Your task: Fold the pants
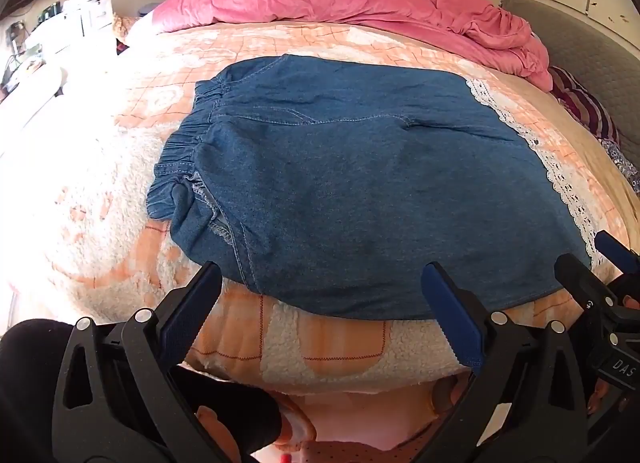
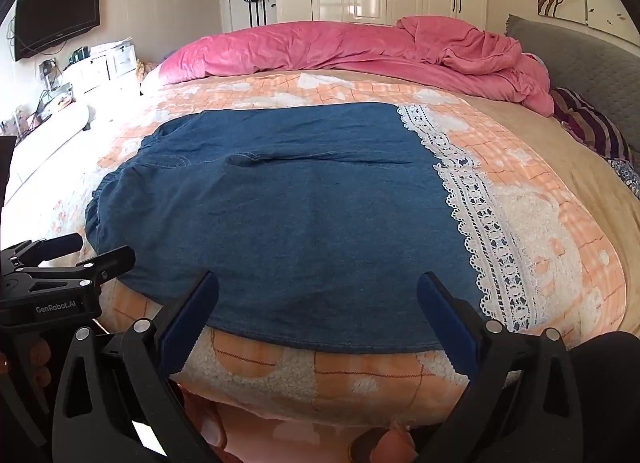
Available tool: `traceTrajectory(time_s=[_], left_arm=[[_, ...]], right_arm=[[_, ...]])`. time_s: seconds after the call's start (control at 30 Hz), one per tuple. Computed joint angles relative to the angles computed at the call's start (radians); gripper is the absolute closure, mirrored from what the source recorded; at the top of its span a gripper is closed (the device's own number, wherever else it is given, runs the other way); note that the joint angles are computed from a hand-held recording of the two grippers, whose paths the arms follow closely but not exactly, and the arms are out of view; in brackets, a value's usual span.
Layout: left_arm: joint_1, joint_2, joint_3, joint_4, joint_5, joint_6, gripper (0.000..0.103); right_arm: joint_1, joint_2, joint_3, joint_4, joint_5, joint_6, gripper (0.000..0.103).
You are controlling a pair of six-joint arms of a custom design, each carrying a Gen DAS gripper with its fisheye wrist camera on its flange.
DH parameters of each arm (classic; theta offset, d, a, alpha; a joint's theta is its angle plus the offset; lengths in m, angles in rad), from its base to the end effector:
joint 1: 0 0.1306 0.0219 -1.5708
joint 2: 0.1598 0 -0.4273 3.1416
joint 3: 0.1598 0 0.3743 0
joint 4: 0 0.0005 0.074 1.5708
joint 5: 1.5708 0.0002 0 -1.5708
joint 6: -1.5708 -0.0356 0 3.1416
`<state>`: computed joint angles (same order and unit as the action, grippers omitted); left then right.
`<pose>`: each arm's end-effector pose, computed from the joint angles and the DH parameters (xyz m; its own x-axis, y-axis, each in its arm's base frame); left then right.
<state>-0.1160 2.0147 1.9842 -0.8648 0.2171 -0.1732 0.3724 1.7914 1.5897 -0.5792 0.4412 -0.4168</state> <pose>0.7008 -0.0899 0.3860 -0.7210 0.2535 -0.6449 0.3767 0.9245 -0.0578 0.5856 0.2119 0.3775 -0.6184 0.1515 -0.7712 0.2229 0.9747 0.0127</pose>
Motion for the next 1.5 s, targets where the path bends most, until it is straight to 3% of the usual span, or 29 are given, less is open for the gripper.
traceTrajectory(time_s=[1.5], left_arm=[[0.001,-0.010,-0.023,0.024,0.008,-0.002,0.009]], right_arm=[[0.002,0.005,0.004,-0.003,0.003,0.007,0.004]])
